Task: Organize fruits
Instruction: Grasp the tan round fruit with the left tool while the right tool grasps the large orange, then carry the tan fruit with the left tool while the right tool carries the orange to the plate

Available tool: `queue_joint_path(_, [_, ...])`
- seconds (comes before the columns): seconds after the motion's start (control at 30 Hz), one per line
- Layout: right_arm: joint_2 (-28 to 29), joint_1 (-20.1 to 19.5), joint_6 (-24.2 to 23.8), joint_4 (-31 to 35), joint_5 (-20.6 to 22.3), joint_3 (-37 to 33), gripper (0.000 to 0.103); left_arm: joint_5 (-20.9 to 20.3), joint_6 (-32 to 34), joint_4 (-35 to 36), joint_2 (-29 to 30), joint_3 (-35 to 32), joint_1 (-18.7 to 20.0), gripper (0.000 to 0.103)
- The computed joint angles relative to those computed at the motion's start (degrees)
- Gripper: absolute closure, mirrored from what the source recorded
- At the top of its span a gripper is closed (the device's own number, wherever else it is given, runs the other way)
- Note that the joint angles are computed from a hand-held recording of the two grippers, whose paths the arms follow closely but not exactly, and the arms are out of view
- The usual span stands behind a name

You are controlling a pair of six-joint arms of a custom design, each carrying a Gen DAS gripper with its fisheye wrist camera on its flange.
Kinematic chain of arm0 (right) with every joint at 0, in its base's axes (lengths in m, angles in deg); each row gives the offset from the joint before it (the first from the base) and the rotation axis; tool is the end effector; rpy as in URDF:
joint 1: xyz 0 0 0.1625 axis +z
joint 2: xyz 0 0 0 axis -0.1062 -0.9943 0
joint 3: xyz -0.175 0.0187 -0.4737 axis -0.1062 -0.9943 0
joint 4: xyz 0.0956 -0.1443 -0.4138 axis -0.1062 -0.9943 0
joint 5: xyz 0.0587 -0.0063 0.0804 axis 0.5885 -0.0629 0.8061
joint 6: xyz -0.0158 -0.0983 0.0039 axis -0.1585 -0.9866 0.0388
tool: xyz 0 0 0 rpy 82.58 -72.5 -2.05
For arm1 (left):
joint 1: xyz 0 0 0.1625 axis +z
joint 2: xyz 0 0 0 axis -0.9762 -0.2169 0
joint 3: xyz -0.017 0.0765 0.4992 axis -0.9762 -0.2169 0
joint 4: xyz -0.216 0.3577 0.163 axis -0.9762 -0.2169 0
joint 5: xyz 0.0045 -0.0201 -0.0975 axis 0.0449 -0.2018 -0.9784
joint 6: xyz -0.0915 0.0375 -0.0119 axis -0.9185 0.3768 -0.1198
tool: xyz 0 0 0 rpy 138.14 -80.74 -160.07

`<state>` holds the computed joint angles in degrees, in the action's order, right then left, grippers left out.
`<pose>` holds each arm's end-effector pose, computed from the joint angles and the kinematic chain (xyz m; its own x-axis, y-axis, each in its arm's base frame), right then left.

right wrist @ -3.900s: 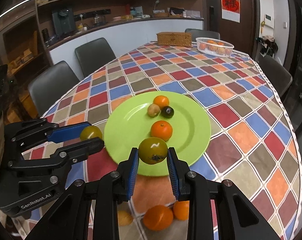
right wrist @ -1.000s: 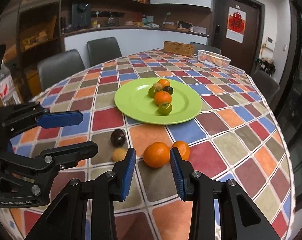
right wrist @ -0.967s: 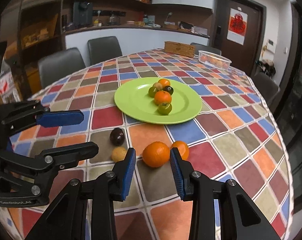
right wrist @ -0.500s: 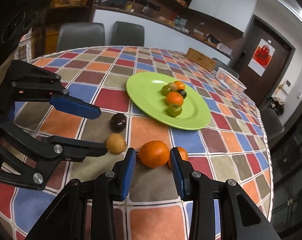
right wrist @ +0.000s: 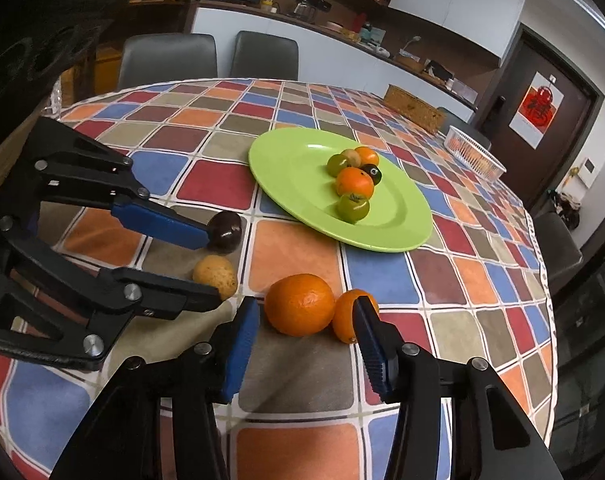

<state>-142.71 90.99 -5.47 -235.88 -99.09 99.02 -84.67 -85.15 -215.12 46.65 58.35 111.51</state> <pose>0.0669 -0.5001 0.2745 -0.2819 -0.6179 0.7340 -0.9165 0.3997 -0.0155 -0.3706 -0.4895 -0.0371 -0.6499 0.4580 -0.6065 0.7081 0.6547 -0.2644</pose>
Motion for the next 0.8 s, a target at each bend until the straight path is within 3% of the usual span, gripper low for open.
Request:
queue_joint_path(0.13, [0.44, -0.04, -1.73, -1.18, 0.16, 0.27, 0.054, -0.75, -1.11, 1.75, 0.03, -0.6, 0.51, 0.073])
queue_joint_path(0.33, [0.85, -0.12, -0.63, 0.06, 0.03, -0.34, 0.054, -1.71, -2.56, 1.92, -0.29, -0.63, 0.98, 0.075])
queue_joint_path(0.7, [0.95, 0.0, 4.6, 2.18, -0.32, -1.2, 0.062, 0.88, -3.56, -0.08, -2.06, 1.22, -0.68, 0.076])
queue_joint_path(0.8, [-0.03, -0.09, 7.92, 4.62, 0.5, -1.52, 0.063, 1.5, -3.98, -0.53, -2.55, 1.63, -1.04, 0.076])
